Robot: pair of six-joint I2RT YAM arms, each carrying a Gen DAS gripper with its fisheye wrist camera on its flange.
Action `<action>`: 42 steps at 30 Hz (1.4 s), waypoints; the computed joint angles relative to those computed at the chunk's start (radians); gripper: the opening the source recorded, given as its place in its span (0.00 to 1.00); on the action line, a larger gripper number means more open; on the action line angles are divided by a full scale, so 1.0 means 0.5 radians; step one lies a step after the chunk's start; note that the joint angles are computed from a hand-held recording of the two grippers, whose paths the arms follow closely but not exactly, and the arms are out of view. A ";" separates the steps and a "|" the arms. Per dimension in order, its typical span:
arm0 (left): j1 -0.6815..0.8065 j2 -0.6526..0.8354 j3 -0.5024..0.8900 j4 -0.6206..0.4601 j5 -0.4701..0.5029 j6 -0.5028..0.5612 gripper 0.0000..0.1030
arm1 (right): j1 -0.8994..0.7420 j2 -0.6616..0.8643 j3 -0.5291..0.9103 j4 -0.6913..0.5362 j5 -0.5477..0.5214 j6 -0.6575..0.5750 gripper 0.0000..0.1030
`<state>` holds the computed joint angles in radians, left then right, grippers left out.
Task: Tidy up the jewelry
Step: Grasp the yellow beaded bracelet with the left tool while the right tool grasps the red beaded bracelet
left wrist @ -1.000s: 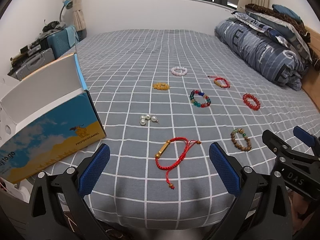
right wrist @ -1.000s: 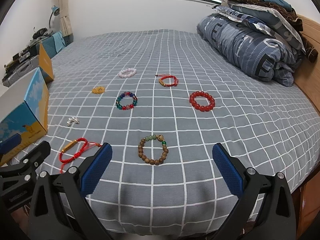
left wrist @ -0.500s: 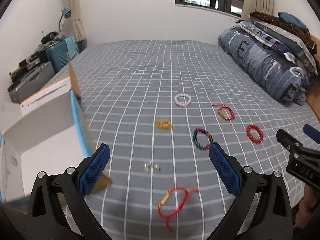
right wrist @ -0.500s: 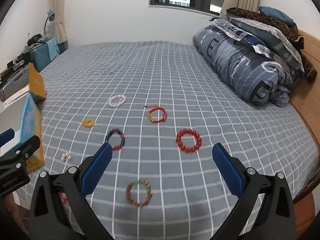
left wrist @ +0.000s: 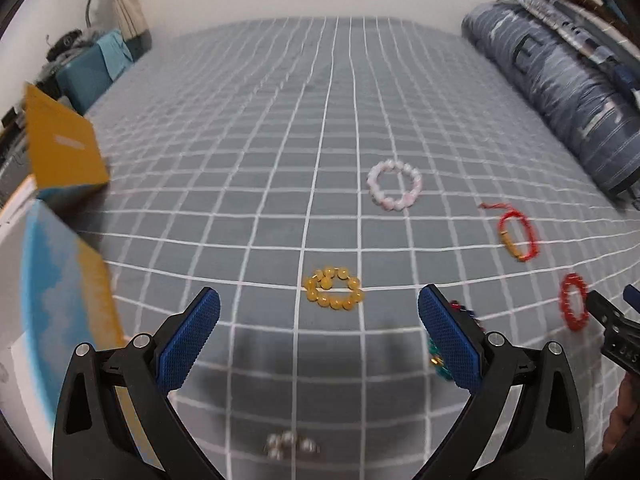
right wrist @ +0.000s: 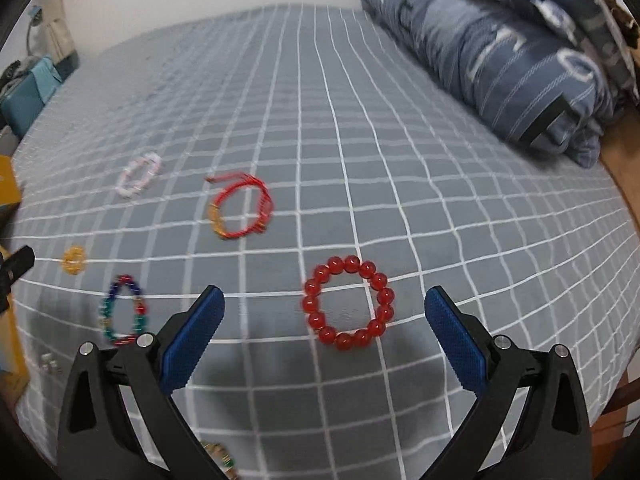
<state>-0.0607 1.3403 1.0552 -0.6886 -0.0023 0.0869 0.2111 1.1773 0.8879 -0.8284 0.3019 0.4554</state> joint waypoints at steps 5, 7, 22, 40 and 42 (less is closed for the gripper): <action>-0.002 0.265 -0.012 0.164 -0.030 0.033 0.94 | -0.213 0.173 -0.108 0.179 -0.152 -0.123 0.94; -0.003 0.326 -0.006 0.206 -0.064 0.008 0.94 | -0.257 0.207 -0.136 0.221 -0.171 -0.128 0.94; -0.044 0.459 -0.004 0.221 -0.007 0.025 0.65 | -0.339 0.241 -0.177 0.291 -0.296 -0.130 0.72; -0.016 0.339 -0.056 0.167 0.117 0.010 0.09 | -0.330 0.128 -0.204 0.308 -0.315 -0.128 0.24; -0.020 0.323 -0.063 0.161 0.124 0.011 0.09 | -0.337 0.103 -0.207 0.303 -0.320 -0.134 0.24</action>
<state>-0.0705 1.5016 1.0235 -0.6079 0.0597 0.0922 0.0427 1.2288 0.7846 -0.6768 0.1420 0.3885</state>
